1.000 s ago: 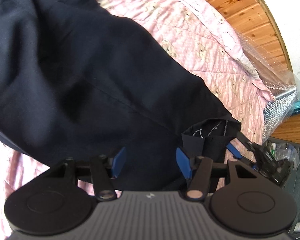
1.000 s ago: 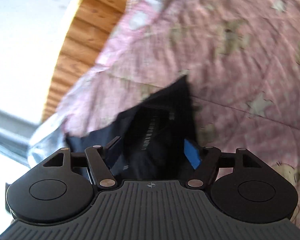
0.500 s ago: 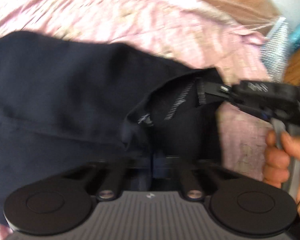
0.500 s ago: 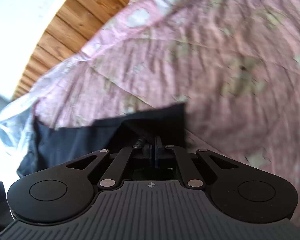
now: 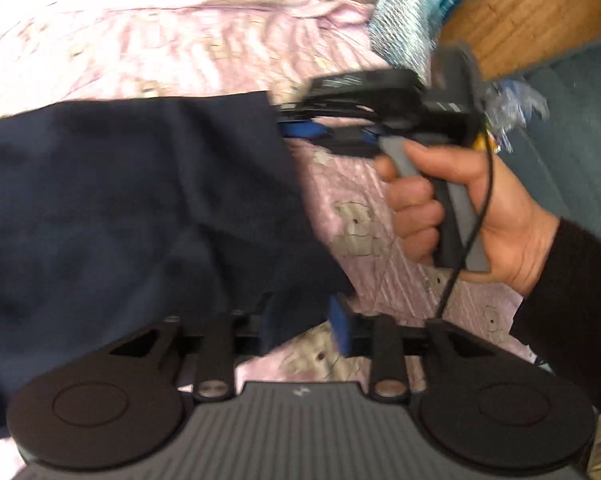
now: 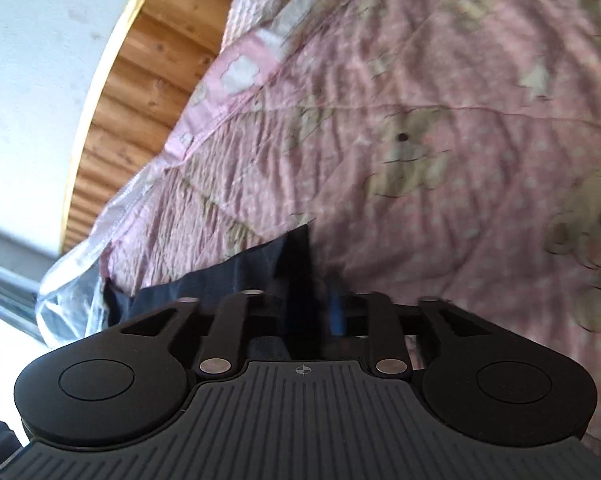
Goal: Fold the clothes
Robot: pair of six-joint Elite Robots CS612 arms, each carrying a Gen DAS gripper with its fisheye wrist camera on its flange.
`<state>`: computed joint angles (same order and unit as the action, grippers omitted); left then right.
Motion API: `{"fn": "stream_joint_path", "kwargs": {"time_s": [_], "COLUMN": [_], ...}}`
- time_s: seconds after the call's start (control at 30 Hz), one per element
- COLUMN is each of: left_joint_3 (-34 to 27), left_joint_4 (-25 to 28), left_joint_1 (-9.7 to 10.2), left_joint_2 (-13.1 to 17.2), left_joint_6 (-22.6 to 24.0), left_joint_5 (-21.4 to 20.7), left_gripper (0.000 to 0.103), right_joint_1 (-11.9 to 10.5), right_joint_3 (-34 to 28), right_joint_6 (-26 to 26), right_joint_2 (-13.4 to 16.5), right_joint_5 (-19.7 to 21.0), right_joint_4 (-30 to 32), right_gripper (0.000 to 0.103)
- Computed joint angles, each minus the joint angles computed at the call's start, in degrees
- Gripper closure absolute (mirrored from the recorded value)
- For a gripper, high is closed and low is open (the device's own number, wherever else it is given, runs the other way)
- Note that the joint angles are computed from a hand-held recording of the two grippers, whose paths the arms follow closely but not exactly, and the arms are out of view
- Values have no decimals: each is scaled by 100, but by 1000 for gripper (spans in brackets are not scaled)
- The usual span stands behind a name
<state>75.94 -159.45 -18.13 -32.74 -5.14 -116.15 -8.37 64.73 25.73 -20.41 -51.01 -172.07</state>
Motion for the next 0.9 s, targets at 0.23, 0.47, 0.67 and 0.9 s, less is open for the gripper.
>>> {"fn": "stream_joint_path", "kwargs": {"time_s": [0.23, 0.47, 0.67, 0.9], "left_joint_3": [401, 714, 48, -595], "left_joint_4": [-218, -172, -49, -509], "left_joint_1": [625, 1693, 2482, 2651], "left_joint_2": [-409, -772, -343, 196], "left_joint_6": [-1102, -3289, -4295, -3572], "left_joint_5": [857, 3048, 3286, 3033], "left_gripper": [57, 51, 35, 101], "right_joint_1": [51, 386, 905, 1741], "right_joint_3": [972, 1891, 2236, 1603], "right_joint_6": [921, 851, 1268, 1099], "right_joint_2": [-575, -1290, -1659, -1561], "right_joint_5": [-1820, -3003, -3550, -3600], "right_joint_4": [-931, -1128, -934, -81], "right_gripper": [55, 42, 42, 42]}}
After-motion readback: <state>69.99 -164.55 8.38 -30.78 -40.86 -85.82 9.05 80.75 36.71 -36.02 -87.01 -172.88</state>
